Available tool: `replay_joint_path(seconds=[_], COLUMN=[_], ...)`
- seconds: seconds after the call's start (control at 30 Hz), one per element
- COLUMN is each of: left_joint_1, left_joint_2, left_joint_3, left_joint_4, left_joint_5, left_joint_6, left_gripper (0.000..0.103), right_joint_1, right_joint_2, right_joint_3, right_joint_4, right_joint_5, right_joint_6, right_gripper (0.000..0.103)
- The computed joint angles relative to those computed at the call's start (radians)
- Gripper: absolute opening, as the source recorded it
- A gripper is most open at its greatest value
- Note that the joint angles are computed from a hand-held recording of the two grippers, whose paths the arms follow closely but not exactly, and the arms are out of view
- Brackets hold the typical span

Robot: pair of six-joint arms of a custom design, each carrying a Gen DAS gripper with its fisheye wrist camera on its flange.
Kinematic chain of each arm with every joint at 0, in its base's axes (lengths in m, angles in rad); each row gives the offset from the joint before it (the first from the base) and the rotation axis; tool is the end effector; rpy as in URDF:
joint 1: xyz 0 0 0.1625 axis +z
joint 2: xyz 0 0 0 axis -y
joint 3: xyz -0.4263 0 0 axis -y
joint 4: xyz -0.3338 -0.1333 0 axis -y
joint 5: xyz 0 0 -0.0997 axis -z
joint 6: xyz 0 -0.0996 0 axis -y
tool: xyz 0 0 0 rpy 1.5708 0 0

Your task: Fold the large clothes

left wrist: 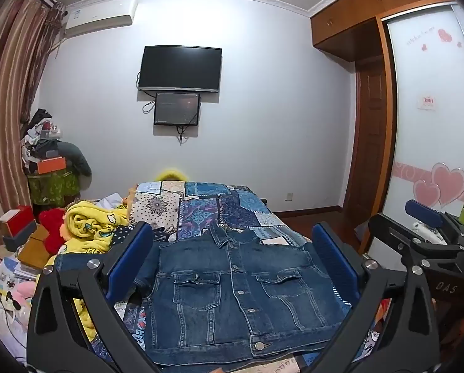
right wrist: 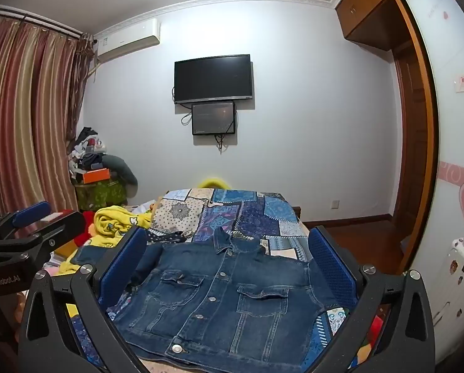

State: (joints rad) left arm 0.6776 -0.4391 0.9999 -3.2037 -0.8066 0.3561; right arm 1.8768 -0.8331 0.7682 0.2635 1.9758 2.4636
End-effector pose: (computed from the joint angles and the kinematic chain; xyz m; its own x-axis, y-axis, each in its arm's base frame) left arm -0.4804 -0.6461 0.2194 -0.7380 0.2746 -0.6163 0.6721 0.2178 -0.7077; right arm 0.2975 -0.6295 0.3838 -0.7359 -0.0468 0.6754 -0.6690 0.2039 -0.7148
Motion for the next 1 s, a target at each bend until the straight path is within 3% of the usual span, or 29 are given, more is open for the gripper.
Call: replay_joint_path(seconds=[1.0], left_joint_1=[-0.006], left_joint_2=[0.007], left_joint_3=[-0.005], left_joint_4=[-0.014], left_joint_5=[0.016], left_joint_6=[0.025], left_gripper=[0.103], right_joint_1=[-0.007], right_joint_2=[0.0], right_joint_3=[0.002], right_joint_4=[0.005], right_joint_5=[-0.003], right_joint_6=[0.018], right_gripper=[0.103])
